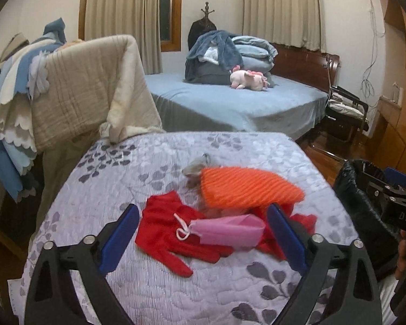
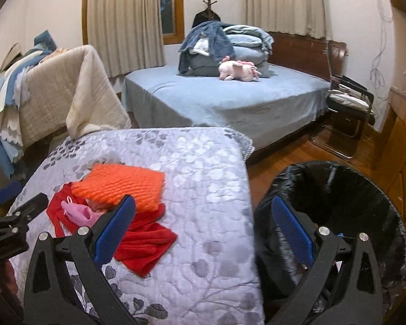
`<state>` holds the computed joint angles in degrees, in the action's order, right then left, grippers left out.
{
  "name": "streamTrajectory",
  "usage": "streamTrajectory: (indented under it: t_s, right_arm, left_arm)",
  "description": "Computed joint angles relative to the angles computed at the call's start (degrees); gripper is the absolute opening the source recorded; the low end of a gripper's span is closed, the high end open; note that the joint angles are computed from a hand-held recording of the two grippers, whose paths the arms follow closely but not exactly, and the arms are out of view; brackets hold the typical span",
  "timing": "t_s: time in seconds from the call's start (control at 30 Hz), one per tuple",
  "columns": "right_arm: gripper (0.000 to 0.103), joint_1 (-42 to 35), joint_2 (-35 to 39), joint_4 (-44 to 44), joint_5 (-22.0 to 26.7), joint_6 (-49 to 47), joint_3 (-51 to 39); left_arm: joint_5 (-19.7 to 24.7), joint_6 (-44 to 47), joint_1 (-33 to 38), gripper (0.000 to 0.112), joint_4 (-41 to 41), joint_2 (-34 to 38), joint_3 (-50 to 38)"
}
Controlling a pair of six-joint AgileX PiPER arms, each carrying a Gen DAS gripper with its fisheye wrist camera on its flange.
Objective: Collect trash
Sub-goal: 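Move both open tools back over the trash on the cushion, then close the left tool on the pink face mask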
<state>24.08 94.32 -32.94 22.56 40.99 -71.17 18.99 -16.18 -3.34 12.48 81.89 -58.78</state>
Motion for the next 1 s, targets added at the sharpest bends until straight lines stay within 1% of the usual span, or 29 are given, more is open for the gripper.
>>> streamTrajectory:
  t_s: [0.03,0.13,0.2,0.23,0.37,0.47,0.53,0.57,0.63,0.67,0.73,0.77,0.8,0.83,0.93,1.0]
  right_arm:
    - [0.098,0.3,0.5,-0.4,0.1,0.3,-0.3]
    - [0.098,0.6,1.9,-0.7,0.1,0.3,-0.8]
    - [0.098,0.8,2.9,-0.3,0.4,0.2,-1.4]
    - [0.098,0.7,3.1,-0.2,0.2,0.1,-1.3]
    - [0.098,0.9,4.5,0.4,0.7,-1.0,-2.2]
    - [0.098,1.1,5.4,0.2,0.8,-1.4,-2.7]
    - [0.098,1.1,5.9,0.3,1.0,-1.8,-3.1]
    - [0.098,1.2,6.1,0.4,1.0,-1.9,-3.3]
    - [0.098,1.1,6.4,0.8,1.1,-2.5,-3.7]
    - [0.098,1.1,6.5,0.7,1.1,-2.5,-3.7]
    - [0.098,1.2,6.7,0.5,1.3,-2.5,-3.9]
    - [0.098,1.2,6.8,0.7,1.4,-2.7,-4.0]
    - [0.098,1.3,6.9,0.6,1.5,-2.5,-4.2]
    - [0.098,1.3,6.9,0.5,1.5,-2.5,-4.2]
    - [0.098,1.3,6.9,0.9,1.4,-2.9,-4.2]
    - [0.098,1.4,6.9,1.0,1.4,-3.1,-4.3]
  left_arm:
    - [-0.1,2.3,0.6,0.091,-2.4,0.8,0.0]
    - [-1.0,4.6,1.2,0.089,-4.9,2.3,0.3]
    - [-1.4,8.4,1.6,0.086,-8.4,4.3,-0.1]
    - [-1.5,9.1,1.5,0.084,-8.9,5.1,-0.3]
    - [-1.6,14.8,2.0,0.082,-14.7,8.6,-1.4]
    - [-1.5,21.1,2.9,0.078,-21.5,11.0,-2.3]
    - [-0.5,26.7,3.4,0.063,-27.4,12.1,-2.9]
    - [-0.1,29.0,3.6,0.06,-29.7,12.4,-3.1]
    - [0.1,32.4,3.6,0.045,-33.0,12.7,-3.0]
    - [0.1,33.5,3.5,0.041,-33.9,12.7,-2.9]
    - [0.1,34.0,3.1,0.027,-34.2,12.6,-2.8]
    - [0.1,34.8,3.1,0.023,-35.0,12.6,-2.8]
    - [0.1,35.8,3.1,0.015,-36.0,12.3,-2.7]
    - [-0.1,36.1,3.0,0.01,-36.3,11.9,-2.5]
    - [-0.3,37.3,2.7,0.002,-37.2,10.5,-1.8]
    - [-0.4,37.7,2.8,0.001,-37.5,9.1,-1.0]
